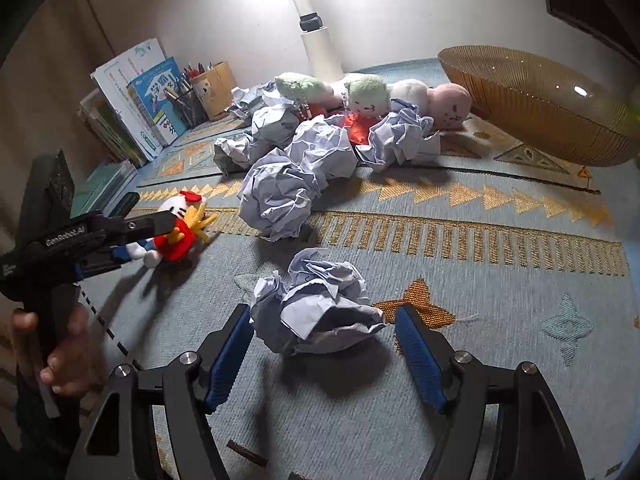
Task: Organize objects
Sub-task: 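Grasp the Hello Kitty plush with the left tool while the right tool grasps a crumpled paper ball, then carry both held items over the amber bowl and open both tools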
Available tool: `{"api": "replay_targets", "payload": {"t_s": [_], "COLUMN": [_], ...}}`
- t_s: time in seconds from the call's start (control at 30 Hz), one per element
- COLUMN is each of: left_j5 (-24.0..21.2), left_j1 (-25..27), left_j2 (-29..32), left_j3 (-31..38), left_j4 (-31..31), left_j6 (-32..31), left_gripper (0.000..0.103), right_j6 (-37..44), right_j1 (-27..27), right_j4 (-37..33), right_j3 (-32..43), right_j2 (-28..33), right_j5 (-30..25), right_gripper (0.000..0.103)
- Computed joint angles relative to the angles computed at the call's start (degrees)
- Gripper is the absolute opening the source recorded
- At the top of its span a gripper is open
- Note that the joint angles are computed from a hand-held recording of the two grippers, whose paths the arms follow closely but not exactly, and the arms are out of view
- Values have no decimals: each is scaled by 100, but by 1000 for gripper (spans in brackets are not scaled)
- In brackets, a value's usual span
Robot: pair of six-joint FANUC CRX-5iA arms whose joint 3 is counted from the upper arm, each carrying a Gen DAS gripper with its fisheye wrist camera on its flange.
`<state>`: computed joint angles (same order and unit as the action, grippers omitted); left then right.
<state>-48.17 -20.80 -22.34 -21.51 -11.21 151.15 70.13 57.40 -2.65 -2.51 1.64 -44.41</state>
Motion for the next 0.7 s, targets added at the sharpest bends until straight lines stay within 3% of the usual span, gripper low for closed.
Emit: {"api": "replay_targets", "payload": {"t_s": [0.07,0.1,0.13,0.2,0.27,0.33,0.47,0.57,0.63,0.7], "left_j5": [-251,-457,-720,-967,-719,-835,-561,-31,215,396], "left_j1": [-193,-329,-490,-709,-811,-1079,-1352,-1137,-1004,-862], "left_j2": [223,365,523,655,528,583,940,1517,2041,2550], "left_j3": [281,464,672,881,836,1129,1903,2527,3008,3422], "left_j4": [-361,-571,-804,-1085,-1133,-1426,-1705,-1317,-1064,-741], "left_j6": [194,285,413,576,625,720,338,-342,-805,-1231], "left_gripper": [63,61,52,49,48,48,48,48,48,48], "right_j6": [34,-48,-105,-280,-276,-433,-1951,-3419,-3462,-3013], "right_j1": [-42,5,65,189,184,143,-19,-430,-718,-976], "right_j4": [-140,-41,97,422,424,620,2459,3924,3896,3390], "right_j3": [45,1,-56,-290,-409,-516,-941,-1056,-687,-240], "right_j2": [9,-6,-22,-159,-329,-538,-921,-931,-632,-295], "right_j5": [-1,30,60,301,491,713,1246,1369,1138,985], "right_gripper": [71,61,54,50,50,50,50,52,52,52]}}
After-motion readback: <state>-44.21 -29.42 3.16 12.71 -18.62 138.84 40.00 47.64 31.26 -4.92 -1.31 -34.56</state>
